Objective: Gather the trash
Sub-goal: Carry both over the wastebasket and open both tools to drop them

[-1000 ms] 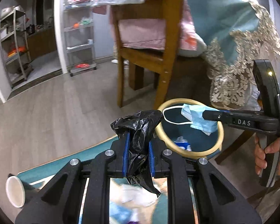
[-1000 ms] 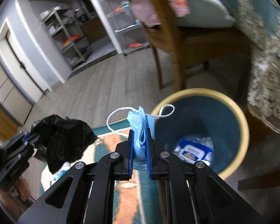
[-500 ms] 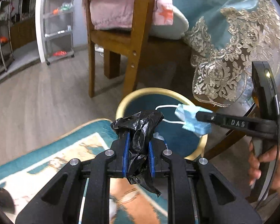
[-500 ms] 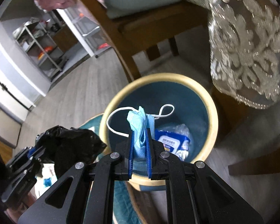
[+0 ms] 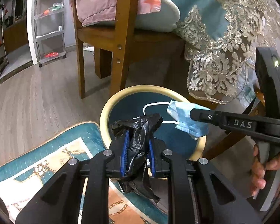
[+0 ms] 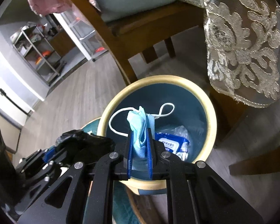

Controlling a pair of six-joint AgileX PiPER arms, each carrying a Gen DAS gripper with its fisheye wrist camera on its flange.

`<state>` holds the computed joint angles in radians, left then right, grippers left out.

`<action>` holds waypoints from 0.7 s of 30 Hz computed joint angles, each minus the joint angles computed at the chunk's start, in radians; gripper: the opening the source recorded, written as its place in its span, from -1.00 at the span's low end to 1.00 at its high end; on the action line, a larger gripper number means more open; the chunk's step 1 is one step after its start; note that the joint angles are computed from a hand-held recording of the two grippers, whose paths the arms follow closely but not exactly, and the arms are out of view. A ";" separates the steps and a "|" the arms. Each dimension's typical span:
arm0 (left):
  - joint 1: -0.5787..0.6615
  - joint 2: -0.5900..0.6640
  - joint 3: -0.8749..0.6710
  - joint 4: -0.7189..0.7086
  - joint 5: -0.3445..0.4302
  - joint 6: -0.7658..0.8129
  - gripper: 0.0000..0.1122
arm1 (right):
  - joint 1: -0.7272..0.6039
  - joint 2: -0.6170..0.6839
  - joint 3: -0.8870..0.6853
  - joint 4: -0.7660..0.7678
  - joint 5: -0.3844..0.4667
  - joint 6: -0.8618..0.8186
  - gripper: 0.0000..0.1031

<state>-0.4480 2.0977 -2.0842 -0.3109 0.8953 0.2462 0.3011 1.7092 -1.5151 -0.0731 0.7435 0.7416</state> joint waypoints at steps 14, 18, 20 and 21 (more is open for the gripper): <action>-0.025 0.003 0.026 0.074 -0.024 -0.022 0.53 | -0.004 0.006 -0.004 -0.019 -0.006 0.025 -0.27; -0.034 0.024 -0.002 0.140 -0.003 -0.059 -0.44 | -0.006 0.002 0.003 -0.013 -0.012 0.020 -0.27; -0.008 0.036 -0.034 0.066 0.022 -0.036 -0.60 | -0.005 0.000 0.004 -0.018 -0.012 0.027 -0.27; -0.001 0.035 -0.038 0.049 0.019 -0.036 -0.61 | -0.004 -0.003 0.007 -0.021 -0.013 0.033 -0.27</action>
